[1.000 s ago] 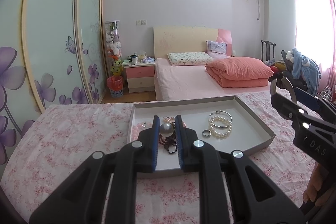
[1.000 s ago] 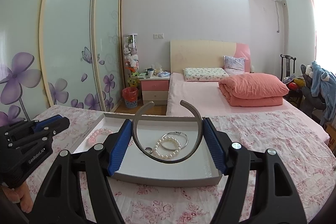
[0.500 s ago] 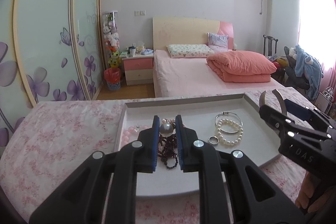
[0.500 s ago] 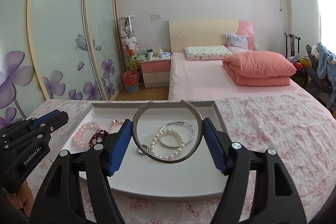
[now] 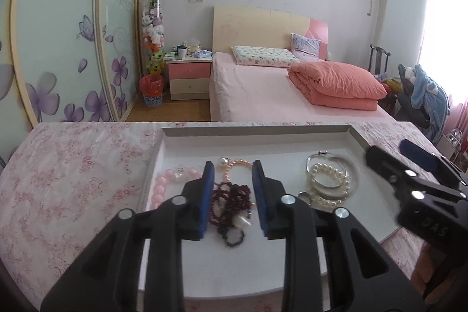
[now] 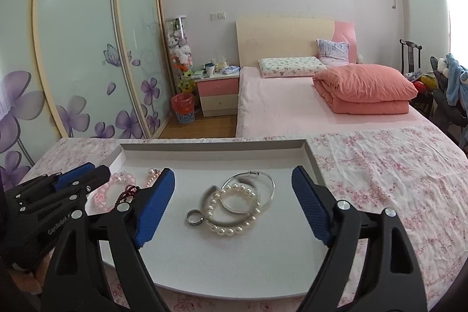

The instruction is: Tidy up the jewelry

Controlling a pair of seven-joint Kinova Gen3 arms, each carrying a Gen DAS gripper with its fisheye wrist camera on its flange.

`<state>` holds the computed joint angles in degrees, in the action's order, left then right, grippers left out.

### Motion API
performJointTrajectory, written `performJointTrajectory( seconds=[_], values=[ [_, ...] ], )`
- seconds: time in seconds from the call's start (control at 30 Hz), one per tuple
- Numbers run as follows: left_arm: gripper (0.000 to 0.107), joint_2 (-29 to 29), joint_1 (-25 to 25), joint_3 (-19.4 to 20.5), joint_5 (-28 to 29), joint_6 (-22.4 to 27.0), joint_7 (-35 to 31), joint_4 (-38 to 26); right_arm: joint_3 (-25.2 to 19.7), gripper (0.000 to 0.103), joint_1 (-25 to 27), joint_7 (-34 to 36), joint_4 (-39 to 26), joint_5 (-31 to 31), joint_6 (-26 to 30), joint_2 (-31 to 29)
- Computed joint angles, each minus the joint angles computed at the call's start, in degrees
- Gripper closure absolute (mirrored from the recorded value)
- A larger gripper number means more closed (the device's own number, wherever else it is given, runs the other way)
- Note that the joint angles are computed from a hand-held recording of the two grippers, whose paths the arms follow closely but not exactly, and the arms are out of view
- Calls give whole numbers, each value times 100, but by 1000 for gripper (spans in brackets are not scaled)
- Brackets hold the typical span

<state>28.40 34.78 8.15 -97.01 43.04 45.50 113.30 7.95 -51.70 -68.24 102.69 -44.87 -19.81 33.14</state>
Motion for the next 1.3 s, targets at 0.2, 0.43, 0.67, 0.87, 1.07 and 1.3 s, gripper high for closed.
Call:
performJointTrajectory(
  seconds=[0.2, 0.43, 0.67, 0.87, 1.07, 1.3],
  values=[
    [71, -194, -23, -8, 144, 159, 260, 234, -67, 21, 101, -72, 155, -8, -77, -110],
    [66, -362, 114, 19, 443, 423, 156, 346, -36, 21, -11, 118, 229, -224, -55, -232],
    [53, -604, 305, 93, 619, 742, 195, 564, -422, 11, 116, 0, 591, -4, -312, -542],
    [10, -896, 613, 330, 592, 1161, 638, 1046, -806, 2, 85, 8, 1108, 94, -914, -809],
    [9, -1150, 990, 676, 841, 1693, 911, 1474, -1046, 2, 21, 308, 1496, -273, -1183, -1105],
    [9, -1087, 1764, 1007, 1372, 2670, 1204, 1583, -1439, 2, -30, 640, 1954, -834, -1658, -1471]
  ],
)
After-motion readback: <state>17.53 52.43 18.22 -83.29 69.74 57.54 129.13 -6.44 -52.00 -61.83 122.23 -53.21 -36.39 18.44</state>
